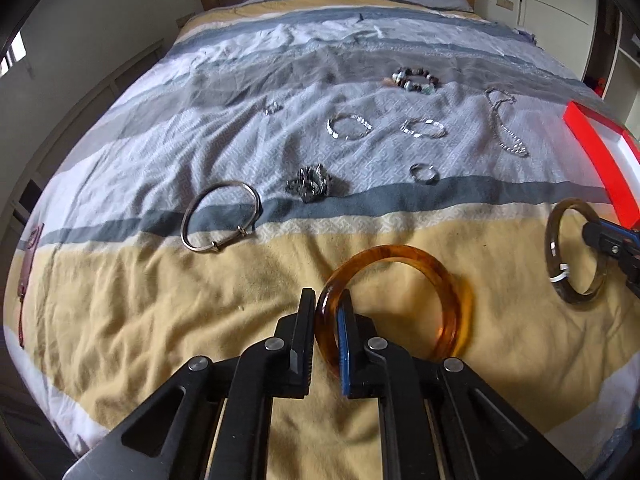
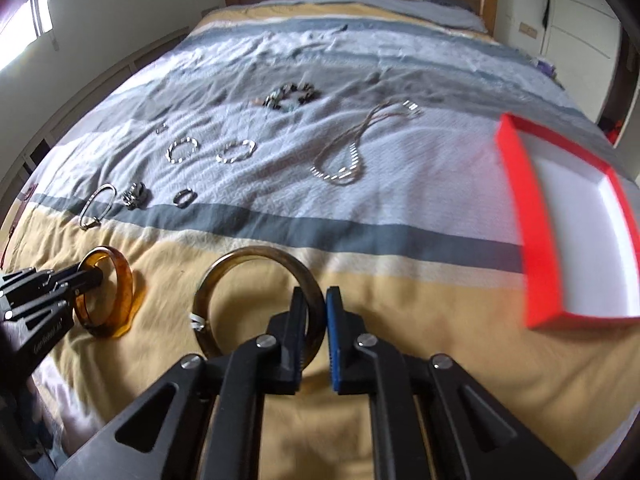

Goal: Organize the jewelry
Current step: 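Carry both bangles into the red box and open both tools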

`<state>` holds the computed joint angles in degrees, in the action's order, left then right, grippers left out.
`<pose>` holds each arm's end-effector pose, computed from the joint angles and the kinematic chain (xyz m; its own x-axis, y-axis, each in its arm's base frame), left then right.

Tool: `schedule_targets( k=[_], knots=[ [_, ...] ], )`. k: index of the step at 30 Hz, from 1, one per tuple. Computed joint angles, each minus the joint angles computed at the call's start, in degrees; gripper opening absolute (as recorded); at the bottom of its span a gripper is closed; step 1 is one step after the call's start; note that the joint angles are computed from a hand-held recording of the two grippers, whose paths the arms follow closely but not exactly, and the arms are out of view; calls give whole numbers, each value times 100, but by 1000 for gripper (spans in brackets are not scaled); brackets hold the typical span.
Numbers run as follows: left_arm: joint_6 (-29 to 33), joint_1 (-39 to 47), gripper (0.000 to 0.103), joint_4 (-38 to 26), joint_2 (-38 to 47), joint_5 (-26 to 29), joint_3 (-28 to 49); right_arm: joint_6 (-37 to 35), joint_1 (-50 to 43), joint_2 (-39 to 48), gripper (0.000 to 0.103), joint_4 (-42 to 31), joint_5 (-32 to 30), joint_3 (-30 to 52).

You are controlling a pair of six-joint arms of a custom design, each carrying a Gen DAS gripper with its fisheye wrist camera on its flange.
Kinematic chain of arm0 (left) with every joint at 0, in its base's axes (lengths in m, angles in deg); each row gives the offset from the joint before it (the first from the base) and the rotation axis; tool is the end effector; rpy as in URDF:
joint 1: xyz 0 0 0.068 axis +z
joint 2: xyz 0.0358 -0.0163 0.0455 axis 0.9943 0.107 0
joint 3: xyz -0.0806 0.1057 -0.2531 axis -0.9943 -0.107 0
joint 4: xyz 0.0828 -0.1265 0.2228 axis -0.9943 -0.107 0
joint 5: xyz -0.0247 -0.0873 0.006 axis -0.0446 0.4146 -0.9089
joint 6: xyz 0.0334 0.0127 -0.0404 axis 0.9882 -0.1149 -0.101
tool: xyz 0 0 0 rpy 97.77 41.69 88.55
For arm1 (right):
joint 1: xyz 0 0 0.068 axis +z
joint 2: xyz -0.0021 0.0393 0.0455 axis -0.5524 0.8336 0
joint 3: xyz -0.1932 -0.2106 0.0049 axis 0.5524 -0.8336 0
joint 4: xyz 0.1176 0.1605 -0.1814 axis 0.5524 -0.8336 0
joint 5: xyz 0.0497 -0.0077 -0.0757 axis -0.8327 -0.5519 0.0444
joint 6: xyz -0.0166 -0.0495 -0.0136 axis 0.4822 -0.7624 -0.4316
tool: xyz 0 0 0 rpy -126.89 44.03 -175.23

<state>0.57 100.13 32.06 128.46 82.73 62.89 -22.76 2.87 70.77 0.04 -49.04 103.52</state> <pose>0.2017 0.0544 0.2367 -0.8325 0.1880 -0.5212 0.1408 0.9816 0.1292 0.2011 0.1366 0.2319 -0.8350 -0.0084 -0.5502 -0.0483 0.9971 0.0580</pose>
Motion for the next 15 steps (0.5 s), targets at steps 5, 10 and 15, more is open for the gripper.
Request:
schedule_targets(
  k=[5,10,15],
  knots=[
    [-312,-632,10,-470,-510,-89,267,20,-212,-1117,9,-658,253,-107],
    [-1138,-1962,10,-814,-488,-301,820,-680,-1276,-2107,9,-1140,78,-79],
    [-2307,-3698,10,-706,355,-460,1675,-2294,-3800,-2461,9,-1161,-1074,30]
  ],
)
